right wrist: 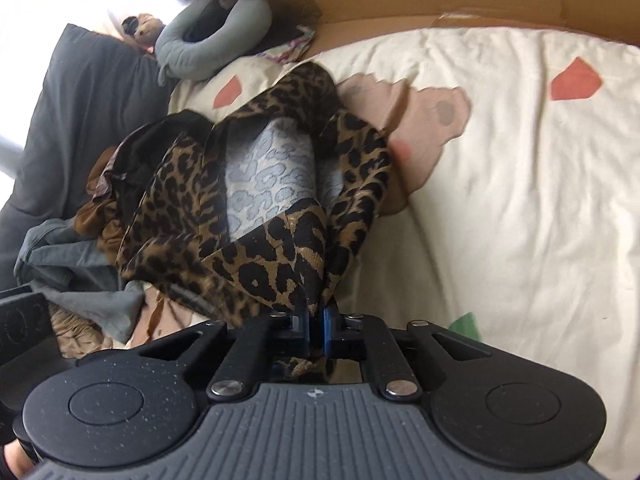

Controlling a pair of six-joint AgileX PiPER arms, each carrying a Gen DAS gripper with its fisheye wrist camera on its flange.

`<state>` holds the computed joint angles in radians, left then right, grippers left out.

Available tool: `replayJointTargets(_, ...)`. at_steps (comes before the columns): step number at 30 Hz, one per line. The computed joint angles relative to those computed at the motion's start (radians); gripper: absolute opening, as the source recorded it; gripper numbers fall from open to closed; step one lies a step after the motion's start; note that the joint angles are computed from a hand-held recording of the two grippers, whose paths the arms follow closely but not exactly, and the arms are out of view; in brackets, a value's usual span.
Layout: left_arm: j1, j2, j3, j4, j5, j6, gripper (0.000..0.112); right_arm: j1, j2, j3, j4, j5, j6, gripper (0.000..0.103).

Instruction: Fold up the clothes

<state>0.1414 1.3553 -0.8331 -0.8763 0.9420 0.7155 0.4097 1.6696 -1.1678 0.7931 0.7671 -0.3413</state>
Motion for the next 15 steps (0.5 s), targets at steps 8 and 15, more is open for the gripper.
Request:
replayJointTargets(8,0.136,-0.048,-0.059,0.084,-0.01,-0.054,0.052,-0.063,-0.071,0.085,-0.026,-0.032,-0.009,0.002)
replayJointTargets(15,0.251,-0.02,-0.121,0.173,-0.05,-0.088,0.062,-0.137,-0.139,0.185,-0.036,-0.01,-0.045,0.001)
